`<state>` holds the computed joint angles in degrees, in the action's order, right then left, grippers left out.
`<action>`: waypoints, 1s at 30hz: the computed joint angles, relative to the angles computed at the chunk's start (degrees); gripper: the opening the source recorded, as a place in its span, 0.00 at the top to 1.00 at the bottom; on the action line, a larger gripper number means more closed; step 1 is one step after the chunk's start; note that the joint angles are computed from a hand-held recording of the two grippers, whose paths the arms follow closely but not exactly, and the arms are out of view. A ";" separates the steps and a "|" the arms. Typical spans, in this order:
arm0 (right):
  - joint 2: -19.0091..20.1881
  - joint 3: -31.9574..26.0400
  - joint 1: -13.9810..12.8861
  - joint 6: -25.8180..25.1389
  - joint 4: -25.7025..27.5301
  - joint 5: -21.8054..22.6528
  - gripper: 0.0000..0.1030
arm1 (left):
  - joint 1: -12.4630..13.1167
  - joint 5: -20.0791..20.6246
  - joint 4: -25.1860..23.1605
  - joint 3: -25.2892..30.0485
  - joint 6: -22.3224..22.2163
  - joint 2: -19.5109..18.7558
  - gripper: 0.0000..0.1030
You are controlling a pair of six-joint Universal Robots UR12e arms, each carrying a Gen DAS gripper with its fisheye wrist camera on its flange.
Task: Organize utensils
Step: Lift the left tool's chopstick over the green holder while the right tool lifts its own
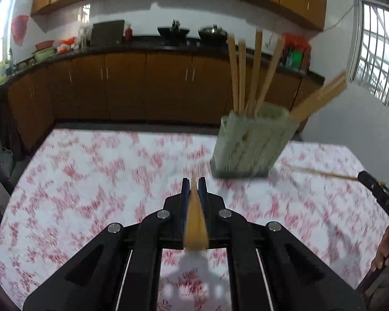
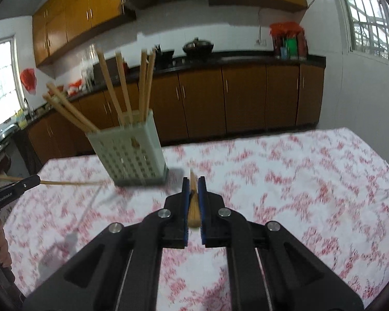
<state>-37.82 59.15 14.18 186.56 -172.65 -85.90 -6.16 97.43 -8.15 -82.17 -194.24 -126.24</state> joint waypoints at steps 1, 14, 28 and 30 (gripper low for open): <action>0.06 -0.20 0.00 0.13 -0.69 0.08 0.92 | 0.02 0.20 0.62 0.24 -0.04 0.01 0.93; -1.13 -2.91 -0.38 1.97 -7.18 8.70 0.92 | -0.25 -0.23 5.44 2.72 2.73 0.67 0.93; 4.96 -18.27 1.16 2.33 -15.87 8.34 0.92 | -2.03 -0.09 16.68 11.07 2.59 -3.01 0.93; 6.68 -21.51 1.52 1.91 -15.07 6.80 0.92 | -2.19 1.07 17.06 12.87 2.79 -4.28 0.93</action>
<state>-31.13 37.65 15.70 188.47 -187.72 -79.10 -8.35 98.51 8.92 -69.30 -191.45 -130.52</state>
